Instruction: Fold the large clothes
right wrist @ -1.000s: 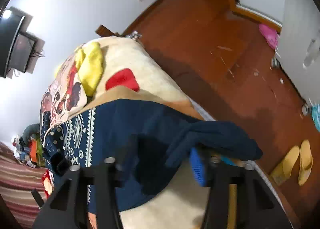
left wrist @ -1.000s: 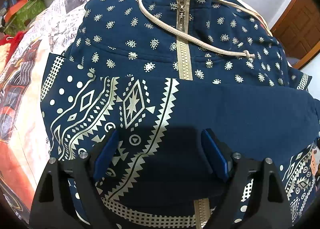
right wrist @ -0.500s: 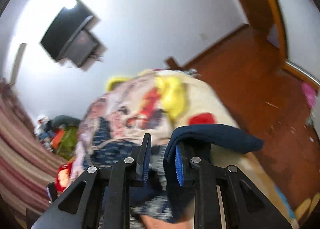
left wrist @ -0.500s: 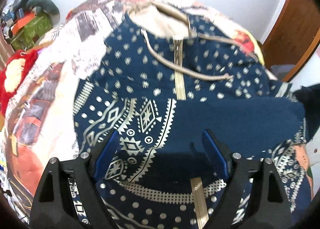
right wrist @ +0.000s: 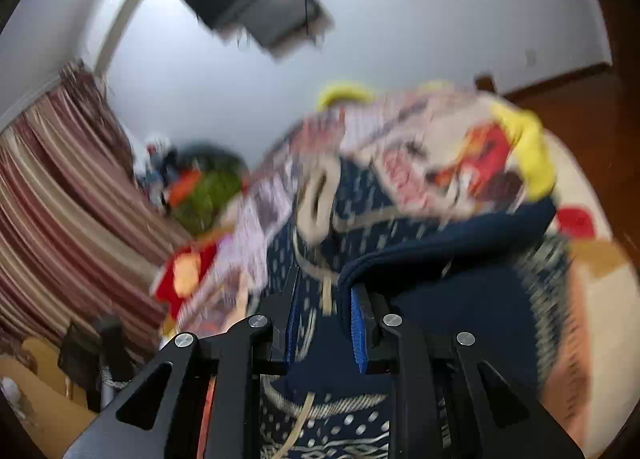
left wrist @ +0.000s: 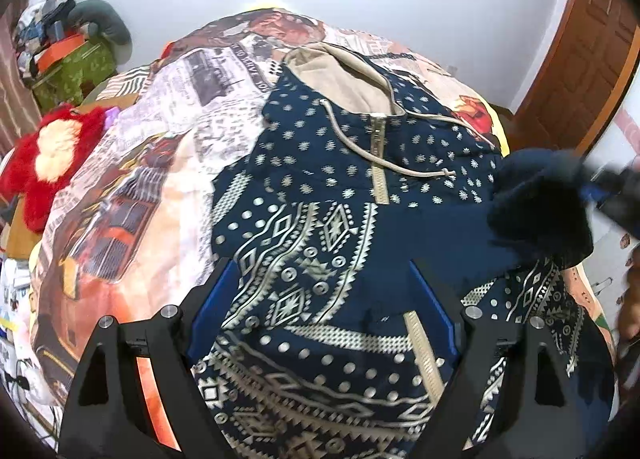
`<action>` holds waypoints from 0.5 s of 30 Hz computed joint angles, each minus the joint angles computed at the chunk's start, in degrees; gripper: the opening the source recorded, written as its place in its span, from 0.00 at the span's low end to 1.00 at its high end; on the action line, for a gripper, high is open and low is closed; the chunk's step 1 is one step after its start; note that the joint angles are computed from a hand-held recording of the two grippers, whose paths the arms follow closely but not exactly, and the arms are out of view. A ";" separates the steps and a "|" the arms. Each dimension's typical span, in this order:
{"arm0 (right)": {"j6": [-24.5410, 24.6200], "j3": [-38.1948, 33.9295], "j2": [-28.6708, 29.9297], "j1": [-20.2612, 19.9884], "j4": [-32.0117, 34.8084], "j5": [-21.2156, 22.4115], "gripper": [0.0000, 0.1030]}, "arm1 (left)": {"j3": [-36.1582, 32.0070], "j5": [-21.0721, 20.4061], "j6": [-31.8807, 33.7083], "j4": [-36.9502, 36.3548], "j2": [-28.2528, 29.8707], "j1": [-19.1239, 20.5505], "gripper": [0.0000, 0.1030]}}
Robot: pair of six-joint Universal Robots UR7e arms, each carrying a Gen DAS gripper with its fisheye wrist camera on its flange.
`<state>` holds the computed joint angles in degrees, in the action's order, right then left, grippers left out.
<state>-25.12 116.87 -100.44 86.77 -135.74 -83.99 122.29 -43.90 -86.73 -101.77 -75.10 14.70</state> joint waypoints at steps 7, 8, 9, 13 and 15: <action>10.27 0.04 6.15 1.42 9.92 -16.82 0.20 | 2.74 -1.10 -3.63 0.62 -4.17 -1.23 0.82; 11.69 -0.70 7.18 1.41 12.03 -18.66 0.20 | 2.93 -1.28 -3.63 0.13 -4.23 -1.18 0.82; 12.21 -1.35 7.78 1.03 13.98 -19.95 0.20 | 3.09 -1.49 -3.45 -0.62 -4.27 -1.06 0.82; 9.71 -1.38 5.82 -0.86 17.85 -20.83 0.20 | 2.21 -1.86 -0.21 -4.49 -2.62 -0.41 0.82; 8.61 -1.55 4.25 -1.29 19.47 -20.29 0.20 | 0.90 -1.66 2.27 -6.43 -0.92 -0.03 0.82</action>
<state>-16.51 115.32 -96.19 85.48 -116.26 -104.28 123.18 -45.56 -84.45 -108.19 -76.02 14.67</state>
